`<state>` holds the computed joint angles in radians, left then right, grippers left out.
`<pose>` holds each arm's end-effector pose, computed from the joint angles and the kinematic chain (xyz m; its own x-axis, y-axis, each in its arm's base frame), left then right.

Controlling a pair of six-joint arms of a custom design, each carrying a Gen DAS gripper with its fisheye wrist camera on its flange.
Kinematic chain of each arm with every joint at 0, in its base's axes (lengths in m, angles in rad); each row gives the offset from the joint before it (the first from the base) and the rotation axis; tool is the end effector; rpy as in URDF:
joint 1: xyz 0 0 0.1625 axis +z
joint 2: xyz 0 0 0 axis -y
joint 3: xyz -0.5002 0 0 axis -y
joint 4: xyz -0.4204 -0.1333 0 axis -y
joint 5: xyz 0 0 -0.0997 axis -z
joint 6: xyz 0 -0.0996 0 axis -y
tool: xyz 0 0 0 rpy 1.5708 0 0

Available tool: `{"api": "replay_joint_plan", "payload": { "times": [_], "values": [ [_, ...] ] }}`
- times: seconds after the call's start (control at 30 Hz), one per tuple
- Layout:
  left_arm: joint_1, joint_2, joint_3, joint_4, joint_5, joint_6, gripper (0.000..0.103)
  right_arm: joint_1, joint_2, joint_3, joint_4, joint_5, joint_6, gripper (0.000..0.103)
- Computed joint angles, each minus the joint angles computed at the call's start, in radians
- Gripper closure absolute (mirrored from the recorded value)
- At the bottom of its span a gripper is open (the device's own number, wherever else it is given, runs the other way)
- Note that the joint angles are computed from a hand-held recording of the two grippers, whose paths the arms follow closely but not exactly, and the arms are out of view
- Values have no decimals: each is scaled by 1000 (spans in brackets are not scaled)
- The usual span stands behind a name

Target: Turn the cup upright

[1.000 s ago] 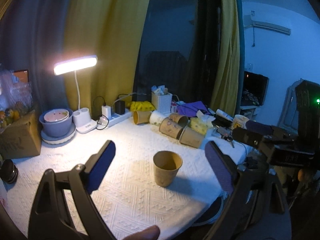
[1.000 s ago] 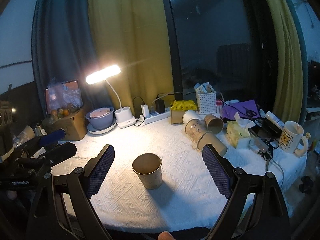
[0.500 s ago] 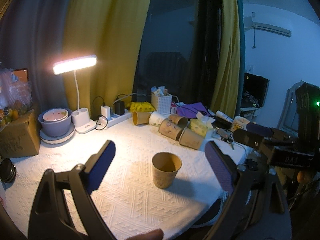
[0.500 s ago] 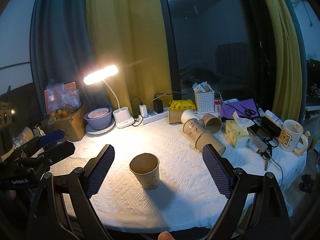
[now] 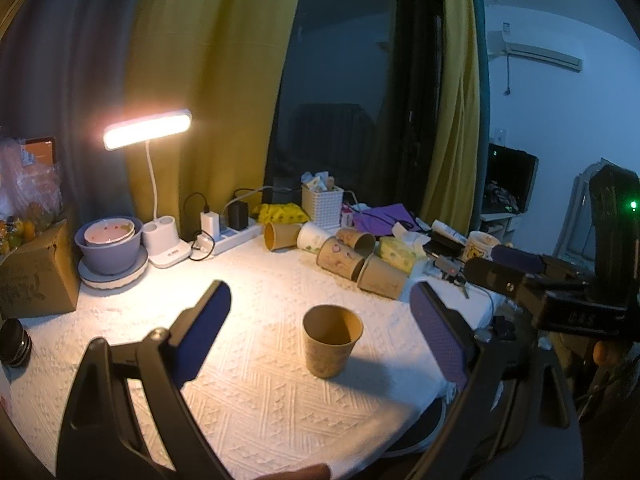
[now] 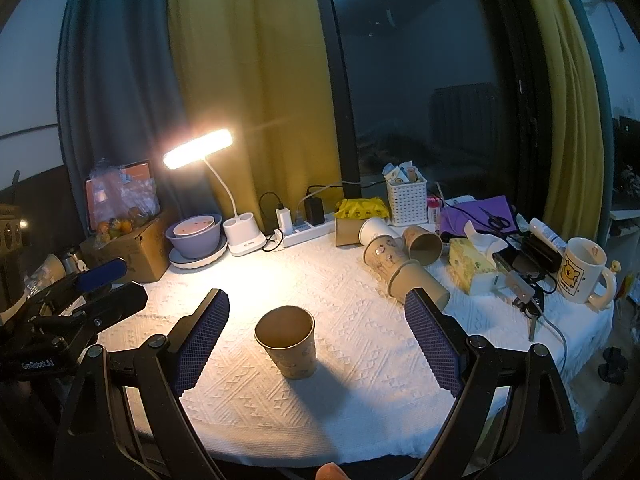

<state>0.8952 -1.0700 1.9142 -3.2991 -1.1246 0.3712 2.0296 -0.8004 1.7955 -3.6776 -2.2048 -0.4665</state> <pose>-0.2703 -0.6191 0.3072 -0.7067 0.4625 -0.5355 0.7005 0.3509 -0.6214 0.3737 -0.5887 0.2226 -0.7669 -0.0721 0.6376 -0.6059 0.4085 -0.6826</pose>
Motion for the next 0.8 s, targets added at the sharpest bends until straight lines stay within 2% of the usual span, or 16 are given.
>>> {"api": "replay_joint_plan", "payload": {
  "times": [0.27,0.8],
  "values": [
    [-4,5,-4,-7,20,9,11,-5,-4,0,8,-1,2,11],
    [-2,7,-10,2,7,9,11,-9,-5,-5,15,-4,-1,11]
  ]
}}
